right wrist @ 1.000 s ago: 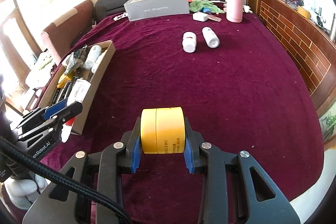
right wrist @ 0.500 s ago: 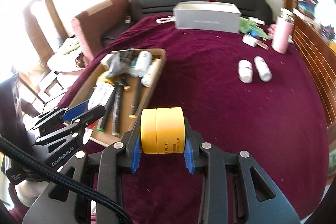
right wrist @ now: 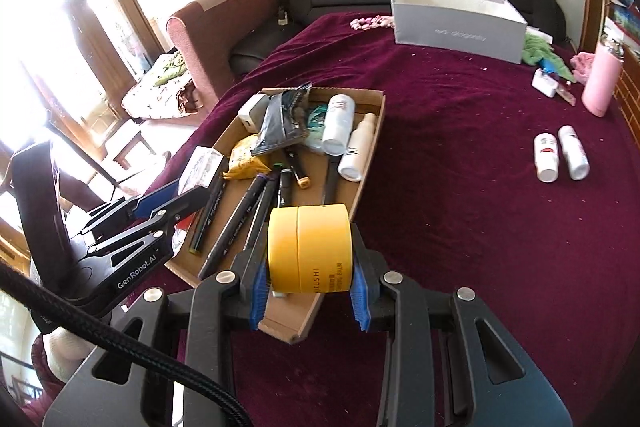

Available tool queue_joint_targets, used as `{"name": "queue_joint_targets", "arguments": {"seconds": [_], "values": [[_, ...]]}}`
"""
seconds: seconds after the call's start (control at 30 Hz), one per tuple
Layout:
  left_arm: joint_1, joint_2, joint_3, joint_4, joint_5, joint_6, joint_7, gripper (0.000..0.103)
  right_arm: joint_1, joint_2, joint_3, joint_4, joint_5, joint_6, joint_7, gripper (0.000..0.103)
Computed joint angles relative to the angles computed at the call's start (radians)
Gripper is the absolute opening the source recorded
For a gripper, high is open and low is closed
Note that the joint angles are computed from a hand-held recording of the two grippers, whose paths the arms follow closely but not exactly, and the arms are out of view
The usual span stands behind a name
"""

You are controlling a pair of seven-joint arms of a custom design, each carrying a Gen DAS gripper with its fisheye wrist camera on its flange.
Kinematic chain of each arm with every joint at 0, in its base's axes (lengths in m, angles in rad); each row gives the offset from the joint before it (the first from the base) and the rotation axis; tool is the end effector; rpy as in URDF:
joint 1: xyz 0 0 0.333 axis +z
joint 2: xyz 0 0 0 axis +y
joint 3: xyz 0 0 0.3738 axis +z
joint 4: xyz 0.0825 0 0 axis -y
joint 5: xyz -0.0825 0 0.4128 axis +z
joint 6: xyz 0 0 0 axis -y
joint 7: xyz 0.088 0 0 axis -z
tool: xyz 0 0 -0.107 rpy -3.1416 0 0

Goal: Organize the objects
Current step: 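Carry the candle box and yellow tape roll over the tray and lower them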

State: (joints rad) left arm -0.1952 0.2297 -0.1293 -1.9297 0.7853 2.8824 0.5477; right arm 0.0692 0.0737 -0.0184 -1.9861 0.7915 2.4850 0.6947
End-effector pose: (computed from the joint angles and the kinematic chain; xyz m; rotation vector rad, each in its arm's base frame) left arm 0.6354 -0.2497 0.4840 -1.7940 1.7532 -0.8353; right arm 0.6360 0.0295 0.5163 -2.0181 1.3539 -0.1934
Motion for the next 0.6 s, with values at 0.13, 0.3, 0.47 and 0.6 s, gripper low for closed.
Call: {"name": "queue_joint_targets", "arguments": {"seconds": [0.13,0.3,0.47,0.6], "values": [[0.024,0.019,-0.014,0.007,-0.054,-0.005,0.052,0.024,0.008,0.028,0.006,0.028,-0.014,-0.016,0.024,0.031],[0.045,0.042,-0.031,0.015,-0.132,-0.013,0.127,0.024,0.016,0.062,0.014,0.063,-0.037,-0.036,0.057,0.031],[0.051,0.056,-0.032,0.026,-0.172,-0.030,0.173,0.024,0.023,0.124,0.019,0.124,-0.073,-0.067,0.118,0.031],[0.064,0.069,-0.040,0.033,-0.215,-0.041,0.215,0.024,0.031,0.177,0.022,0.173,-0.114,-0.084,0.171,0.031]]}}
